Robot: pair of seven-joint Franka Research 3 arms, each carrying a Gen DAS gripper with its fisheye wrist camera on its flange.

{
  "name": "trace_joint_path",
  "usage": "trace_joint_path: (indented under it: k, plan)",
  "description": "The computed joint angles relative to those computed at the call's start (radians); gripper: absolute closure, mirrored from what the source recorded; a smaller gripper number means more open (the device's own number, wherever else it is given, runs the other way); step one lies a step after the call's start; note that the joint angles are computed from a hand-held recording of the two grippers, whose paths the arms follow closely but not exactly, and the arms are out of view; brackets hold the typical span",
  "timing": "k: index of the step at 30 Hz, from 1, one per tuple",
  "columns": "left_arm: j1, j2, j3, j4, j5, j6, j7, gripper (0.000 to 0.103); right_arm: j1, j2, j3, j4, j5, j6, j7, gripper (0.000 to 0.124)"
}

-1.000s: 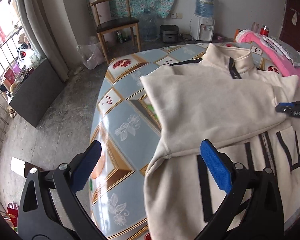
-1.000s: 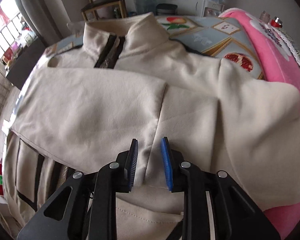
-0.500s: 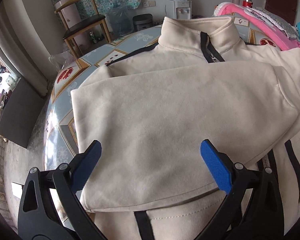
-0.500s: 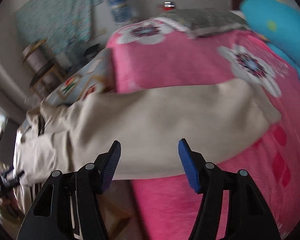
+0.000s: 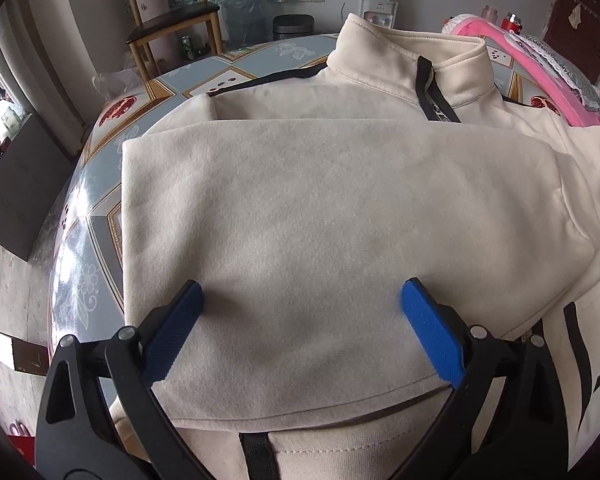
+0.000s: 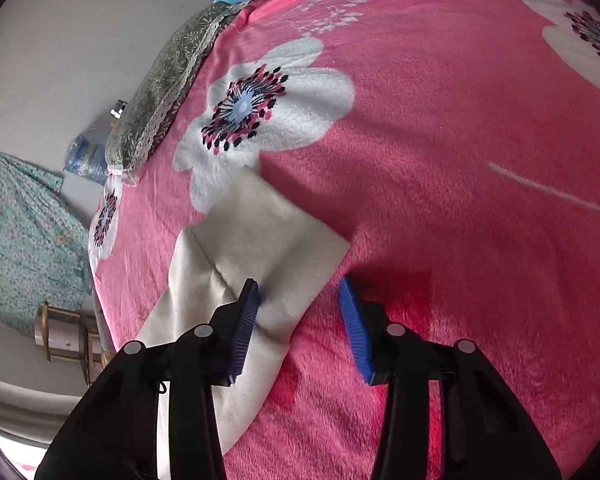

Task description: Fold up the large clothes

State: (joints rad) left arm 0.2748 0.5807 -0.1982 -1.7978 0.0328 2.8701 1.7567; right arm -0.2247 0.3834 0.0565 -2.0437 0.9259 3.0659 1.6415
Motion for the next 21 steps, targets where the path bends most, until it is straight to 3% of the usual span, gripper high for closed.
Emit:
trace_joint_path:
  k: [5,7,12,17,21]
  plan:
    - [-0.001,-0.002,-0.001,0.001,-0.001,-0.01,-0.002,0.006,0.03,0.001,-0.036,0.007,-0.067,0.01,0.043,0.111]
    - [-0.004,-0.001,0.002,0.007,-0.001,-0.023,-0.004,0.006,0.102,-0.031,-0.104,-0.021,-0.164,0.035,0.115,0.112]
    - [-0.006,0.003,0.004,0.024,-0.005,-0.05,0.002,0.006,0.155,-0.142,-0.12,-0.07,-0.28,0.098,0.146,0.112]
    - [0.004,0.004,-0.005,0.019,-0.014,-0.037,0.025,0.006,0.307,-0.24,-0.199,-0.054,-0.49,0.121,0.236,0.112]
    - [0.022,0.001,-0.023,0.0,-0.026,-0.008,0.052,0.006,0.366,-0.272,-0.144,0.012,-0.595,0.133,0.229,0.112]
